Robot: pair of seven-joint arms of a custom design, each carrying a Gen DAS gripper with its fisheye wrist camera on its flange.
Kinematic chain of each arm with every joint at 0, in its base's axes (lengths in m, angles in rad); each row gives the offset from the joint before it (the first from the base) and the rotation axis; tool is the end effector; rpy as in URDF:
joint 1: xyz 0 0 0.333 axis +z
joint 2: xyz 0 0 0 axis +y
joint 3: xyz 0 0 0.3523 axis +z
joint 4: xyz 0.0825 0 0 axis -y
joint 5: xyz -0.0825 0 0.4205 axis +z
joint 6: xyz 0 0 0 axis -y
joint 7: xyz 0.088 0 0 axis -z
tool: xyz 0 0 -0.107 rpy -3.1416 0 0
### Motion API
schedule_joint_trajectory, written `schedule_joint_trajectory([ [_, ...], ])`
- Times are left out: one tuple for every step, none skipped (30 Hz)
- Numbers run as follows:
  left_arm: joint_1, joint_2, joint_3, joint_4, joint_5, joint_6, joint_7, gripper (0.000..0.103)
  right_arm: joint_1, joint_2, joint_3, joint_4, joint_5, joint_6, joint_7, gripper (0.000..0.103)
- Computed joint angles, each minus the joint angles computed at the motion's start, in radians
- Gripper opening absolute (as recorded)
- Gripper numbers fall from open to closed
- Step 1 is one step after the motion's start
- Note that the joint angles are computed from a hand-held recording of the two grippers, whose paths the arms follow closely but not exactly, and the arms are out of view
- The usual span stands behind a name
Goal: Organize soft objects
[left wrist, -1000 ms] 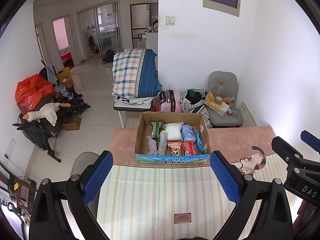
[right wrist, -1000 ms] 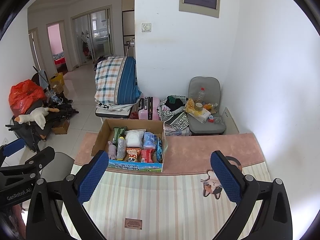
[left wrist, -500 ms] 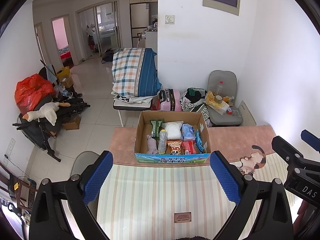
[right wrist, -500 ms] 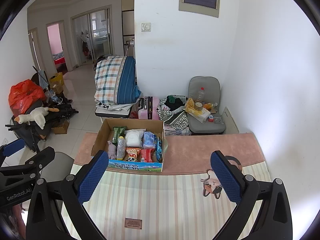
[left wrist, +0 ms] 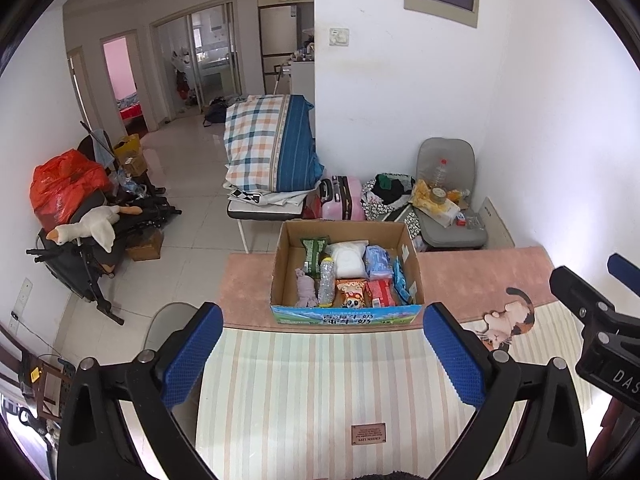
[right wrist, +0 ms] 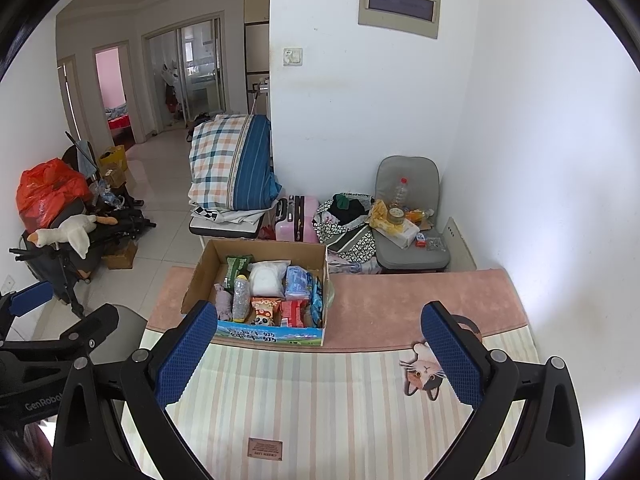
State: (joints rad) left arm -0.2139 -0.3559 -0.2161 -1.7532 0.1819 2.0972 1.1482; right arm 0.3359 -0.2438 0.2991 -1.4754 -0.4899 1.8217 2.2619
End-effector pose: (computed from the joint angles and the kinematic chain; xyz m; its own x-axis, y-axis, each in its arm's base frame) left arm 0.4409 -0.2253 0.8170 -0.0660 -0.9975 0.0256 -0.7417 0.0318 -0.6700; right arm 0.4042 0.2930 0.8778 -0.0908 -0.9937 0.0653 -0.6974 0.0167 -0.7165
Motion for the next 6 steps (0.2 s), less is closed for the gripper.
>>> schedule_joint_trajectory([
  [0.001,-0.002,0.000,-0.002,0.002,0.004,-0.004,0.103,-0.001,0.003,0.000,0.002,-0.002,0.000,-0.001,0.103],
  [0.002,-0.005,0.000,-0.005,0.003,0.008,-0.007,0.103,0.000,0.001,-0.001,0.002,0.000,-0.001,-0.001,0.103],
  [0.003,-0.008,0.000,-0.009,0.004,0.013,-0.010,0.103,0.000,0.002,-0.002,0.003,0.002,0.000,-0.002,0.103],
  [0.001,-0.011,0.001,-0.013,0.002,0.017,-0.011,0.103,0.000,0.004,-0.002,0.006,0.000,-0.002,-0.002,0.103],
  [0.000,-0.010,0.002,-0.012,-0.001,0.017,-0.011,0.103,0.000,0.004,-0.002,0.006,-0.001,-0.003,-0.002,0.103],
  [0.001,-0.008,0.001,-0.008,0.000,0.015,-0.012,0.103,0.000,0.004,-0.003,0.007,0.000,-0.003,-0.003,0.103],
])
